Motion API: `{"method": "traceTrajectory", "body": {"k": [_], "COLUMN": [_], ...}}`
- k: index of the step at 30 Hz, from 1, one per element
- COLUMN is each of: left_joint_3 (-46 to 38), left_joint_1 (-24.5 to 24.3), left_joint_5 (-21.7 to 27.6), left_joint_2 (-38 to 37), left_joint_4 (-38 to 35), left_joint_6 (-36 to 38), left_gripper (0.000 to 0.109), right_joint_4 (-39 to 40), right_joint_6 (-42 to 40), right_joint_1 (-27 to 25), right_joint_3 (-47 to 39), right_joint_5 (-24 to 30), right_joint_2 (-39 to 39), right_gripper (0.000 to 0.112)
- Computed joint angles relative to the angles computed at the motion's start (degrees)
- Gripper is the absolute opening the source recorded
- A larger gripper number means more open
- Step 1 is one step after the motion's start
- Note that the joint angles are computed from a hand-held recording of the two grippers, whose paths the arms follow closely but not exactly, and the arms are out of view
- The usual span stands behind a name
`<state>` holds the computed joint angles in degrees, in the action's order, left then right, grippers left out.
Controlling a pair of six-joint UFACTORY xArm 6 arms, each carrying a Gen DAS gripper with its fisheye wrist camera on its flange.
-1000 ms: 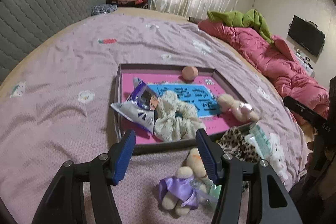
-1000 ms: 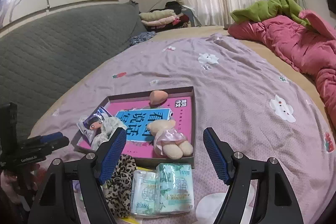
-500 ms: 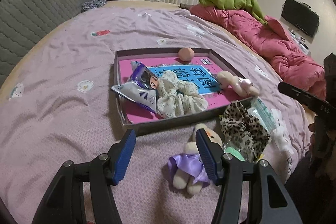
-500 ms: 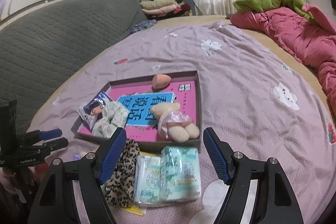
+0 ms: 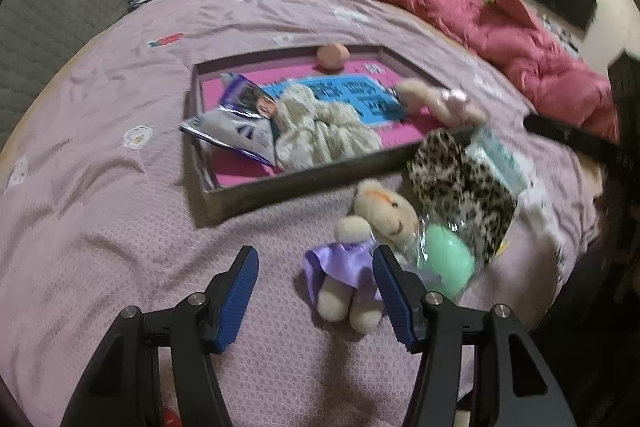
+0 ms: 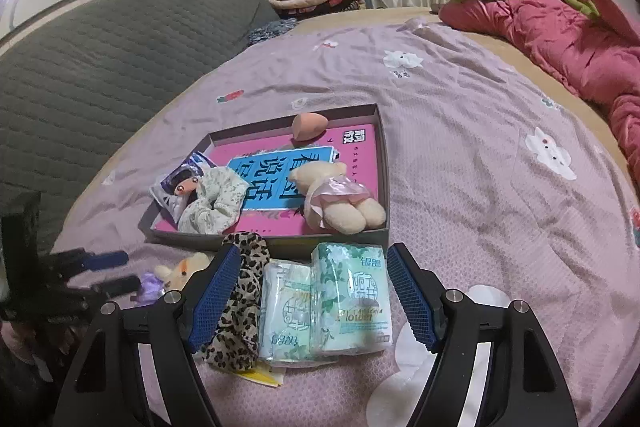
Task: Organize soft objects
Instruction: 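Grasp the purple-dress teddy with the left gripper while the right grasps the green tissue pack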
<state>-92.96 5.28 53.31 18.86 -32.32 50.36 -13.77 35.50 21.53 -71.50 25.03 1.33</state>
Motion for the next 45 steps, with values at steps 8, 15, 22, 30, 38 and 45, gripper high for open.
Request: {"method": "traceTrajectory", "body": {"k": [8, 15, 22, 30, 38, 45], "left_joint_3": [0.49, -1.17, -6.43, -8.34, -8.33, -9.51], "left_joint_1": [-0.83, -0.67, -0.23, -1.22, -2.10, -2.27], "left_joint_5": [0.62, 3.73, 8.98, 9.08, 7.98, 8.63], "left_joint_2": [0.51, 1.87, 5.86, 7.51, 7.59, 8.43], "left_joint_4": [2.54, 3.16, 3.11, 3.54, 4.05, 2.00], "left_joint_6": [-0.36, -1.37, -5.12, -6.44, -5.87, -4.68], "left_gripper": [0.059, 0.059, 0.061, 0.061, 0.061, 0.053], "right_joint_4": [1.21, 2.59, 4.48, 5.81, 6.99, 16.65], "right_joint_6": [-0.40, -2.19, -4.26, -6.40, -6.63, -10.78], "right_joint_1": [-0.44, -0.23, -0.10, -0.08, -0.80, -2.26], "right_joint_3": [-0.12, -0.81, -1.59, -3.38, -5.06, -3.49], "right_joint_5": [-0.02, 0.44, 1.43, 6.88, 10.15, 7.37], "right_joint_2": [0.38, 1.10, 2.07, 3.80, 5.93, 6.20], "right_gripper": [0.077, 0.077, 0.077, 0.077, 0.077, 0.054]}}
